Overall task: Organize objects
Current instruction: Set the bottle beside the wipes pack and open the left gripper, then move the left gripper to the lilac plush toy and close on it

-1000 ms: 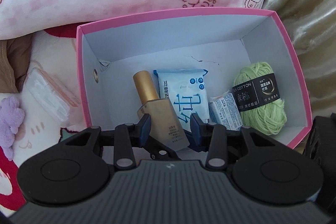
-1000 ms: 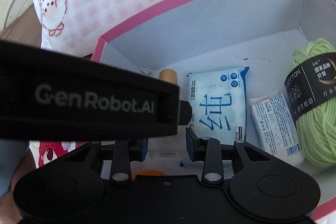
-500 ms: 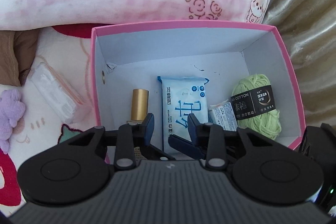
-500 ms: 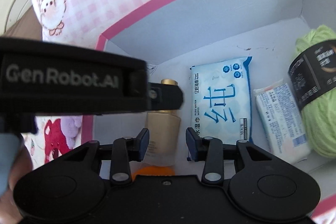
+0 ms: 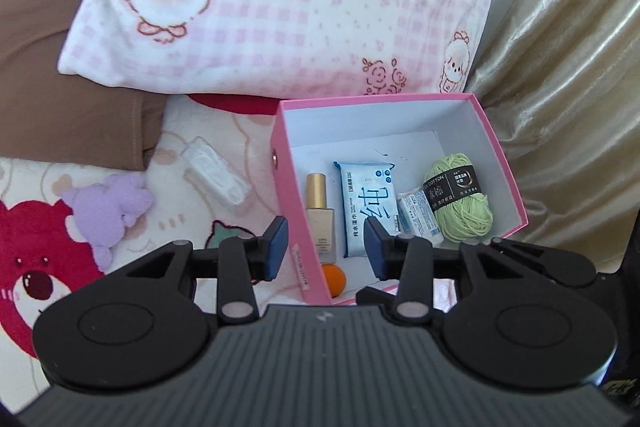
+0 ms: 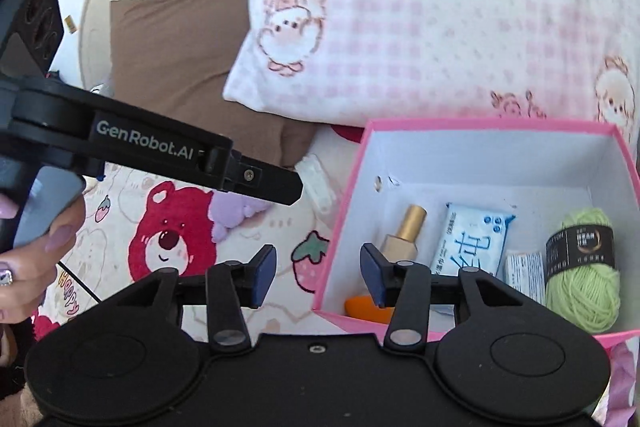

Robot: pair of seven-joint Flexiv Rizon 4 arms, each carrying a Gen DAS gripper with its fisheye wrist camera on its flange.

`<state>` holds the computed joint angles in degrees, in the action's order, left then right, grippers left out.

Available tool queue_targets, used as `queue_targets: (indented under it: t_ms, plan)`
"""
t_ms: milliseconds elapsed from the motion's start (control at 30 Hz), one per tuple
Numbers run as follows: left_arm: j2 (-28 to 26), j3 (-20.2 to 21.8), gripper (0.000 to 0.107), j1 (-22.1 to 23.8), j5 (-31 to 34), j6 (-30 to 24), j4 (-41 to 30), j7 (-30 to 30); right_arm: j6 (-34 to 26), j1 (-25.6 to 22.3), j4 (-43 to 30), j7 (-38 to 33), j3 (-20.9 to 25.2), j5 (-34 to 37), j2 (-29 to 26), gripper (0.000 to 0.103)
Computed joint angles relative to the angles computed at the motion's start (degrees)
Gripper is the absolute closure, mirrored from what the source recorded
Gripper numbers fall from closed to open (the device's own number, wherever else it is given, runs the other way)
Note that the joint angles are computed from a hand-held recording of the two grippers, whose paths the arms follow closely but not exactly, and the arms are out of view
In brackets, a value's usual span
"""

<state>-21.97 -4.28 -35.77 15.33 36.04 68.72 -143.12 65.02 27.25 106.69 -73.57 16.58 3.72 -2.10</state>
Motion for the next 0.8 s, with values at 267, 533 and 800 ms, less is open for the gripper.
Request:
queue_targets:
  t_ms: [267,533,800]
  plan:
    - [12.1,-0.4,0.060,0.4,6.3,1.2,12.1,-7.3,-1.9,3.2,-2.5,-8.3,1.9,-0.5,1.2,0.028]
    - [20.9,-2.5,0.055,5.2,10.4,3.8,23.3,-15.8,-0.7,6.0,-8.3,-12.8,3.0,-1.7,-6.1,0.013]
    - [24.0,-3.8,0.052,12.3,11.2,12.5,33.3,-20.5,3.5,8.5,-12.0,-8.9,1.2,-8.1,-15.0,0.011]
